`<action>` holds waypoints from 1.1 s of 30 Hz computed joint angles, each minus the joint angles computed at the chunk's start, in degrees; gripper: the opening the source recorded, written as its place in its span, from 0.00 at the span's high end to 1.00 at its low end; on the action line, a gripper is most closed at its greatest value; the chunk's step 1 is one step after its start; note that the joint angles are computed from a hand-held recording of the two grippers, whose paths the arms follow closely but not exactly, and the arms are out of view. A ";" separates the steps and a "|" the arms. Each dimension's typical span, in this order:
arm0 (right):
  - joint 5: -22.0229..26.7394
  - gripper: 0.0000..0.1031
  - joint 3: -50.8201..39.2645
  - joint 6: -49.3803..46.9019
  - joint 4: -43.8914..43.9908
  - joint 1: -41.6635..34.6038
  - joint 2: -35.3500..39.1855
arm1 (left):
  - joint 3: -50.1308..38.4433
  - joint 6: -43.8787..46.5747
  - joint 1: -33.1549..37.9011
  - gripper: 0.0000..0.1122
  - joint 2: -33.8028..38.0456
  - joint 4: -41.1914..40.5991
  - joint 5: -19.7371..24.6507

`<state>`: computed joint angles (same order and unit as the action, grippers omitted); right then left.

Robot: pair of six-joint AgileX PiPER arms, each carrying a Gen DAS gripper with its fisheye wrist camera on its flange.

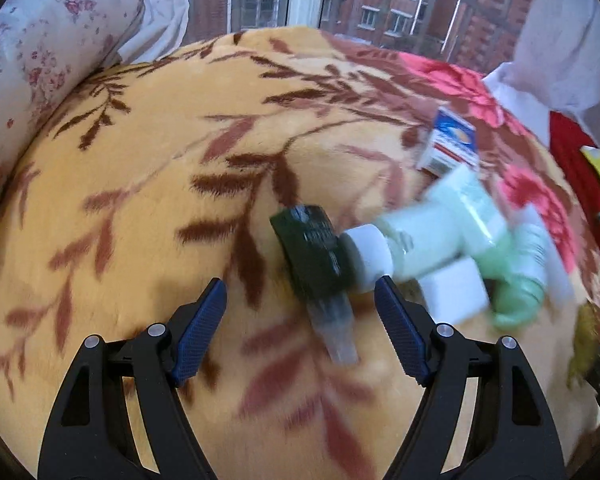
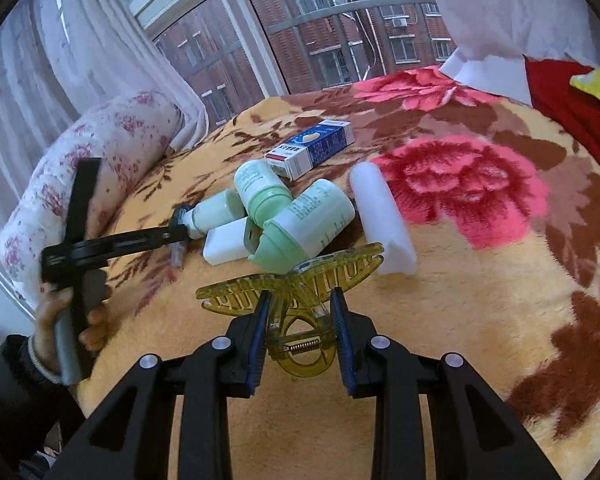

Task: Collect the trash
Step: 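Grasp the green hair clip with the right tool while the left grasps the dark green bottle, then lower both tools into the orange bin and release the clip and bottle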

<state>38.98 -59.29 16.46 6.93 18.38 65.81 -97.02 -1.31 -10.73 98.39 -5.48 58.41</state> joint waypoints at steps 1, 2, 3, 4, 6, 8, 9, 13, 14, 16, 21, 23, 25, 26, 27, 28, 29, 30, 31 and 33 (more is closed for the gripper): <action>-0.22 0.71 0.01 -1.19 1.33 -0.59 0.17 | -1.37 -0.44 -0.15 0.33 1.32 0.66 0.43; -0.45 0.71 0.15 -1.72 2.04 -0.88 0.18 | -2.77 -1.61 -0.66 0.33 2.52 2.39 1.01; -0.76 0.71 0.22 -2.43 2.95 -1.34 0.37 | -4.15 -3.24 -1.30 0.33 3.83 4.73 1.40; -0.88 0.71 0.38 -2.77 3.39 -1.49 0.40 | -5.48 -4.09 -1.58 0.33 5.12 5.93 1.91; -1.00 0.71 0.64 -3.97 5.08 -2.21 0.68 | -6.98 -4.85 -1.79 0.33 6.61 6.64 2.65; -1.27 0.71 1.12 -4.44 5.85 -2.44 0.62 | -6.55 -5.33 -2.43 0.35 6.49 8.12 2.12; -1.31 0.71 1.26 -4.38 5.85 -2.41 0.50 | -5.32 -5.57 -2.63 0.39 5.76 8.79 1.12; -1.27 0.71 1.00 -1.88 3.09 -1.14 0.62 | -2.90 -4.13 -1.12 0.63 4.11 5.86 -1.87; -1.19 0.71 0.85 -1.63 2.63 -0.94 0.76 | -1.17 -2.90 0.04 0.65 2.90 3.39 -3.42; -1.02 0.71 0.62 1.28 -0.67 0.60 0.68 | -0.14 -1.48 1.01 0.67 1.84 0.92 -4.23; 0.18 0.71 -0.36 10.97 -10.28 5.78 -0.61 | 8.26 6.06 2.21 0.68 -7.13 -5.18 -8.63; 0.76 0.71 -0.74 13.67 -12.34 7.61 -1.24 | 12.05 9.62 2.83 0.68 -12.00 -7.52 -8.54; 1.90 0.71 -1.85 17.52 -15.73 10.66 -1.54 | 14.94 11.44 3.40 0.68 -16.16 -8.66 -7.78; 2.53 0.71 -2.45 19.72 -17.66 12.45 -1.60 | 17.12 12.91 4.18 0.68 -19.40 -9.90 -7.02; 3.44 0.71 -3.13 23.07 -20.60 15.17 -1.72 | 18.37 13.75 4.73 0.68 -21.35 -10.45 -6.52; 4.40 0.71 -3.71 26.33 -23.40 17.89 -1.82 | 20.00 15.01 5.52 0.68 -24.00 -11.22 -5.72; 5.61 0.71 -4.27 29.94 -26.56 21.07 -1.90 | 21.60 16.61 6.54 0.68 -26.53 -12.37 -4.91; 6.70 0.71 -4.72 32.66 -29.08 23.65 -1.89 | 23.87 19.33 8.38 0.68 -30.37 -14.41 -3.38; 8.58 0.71 -5.30 36.63 -32.92 27.62 -1.86 | 25.37 21.43 10.01 0.68 -32.87 -15.91 -2.31; 13.09 0.71 -6.31 44.00 -39.94 35.93 -1.67 | 28.88 26.38 14.60 0.68 -38.71 -19.50 0.86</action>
<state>52.07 -65.59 60.46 -33.01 54.31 64.14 -68.14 25.07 3.88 59.67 -24.98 59.27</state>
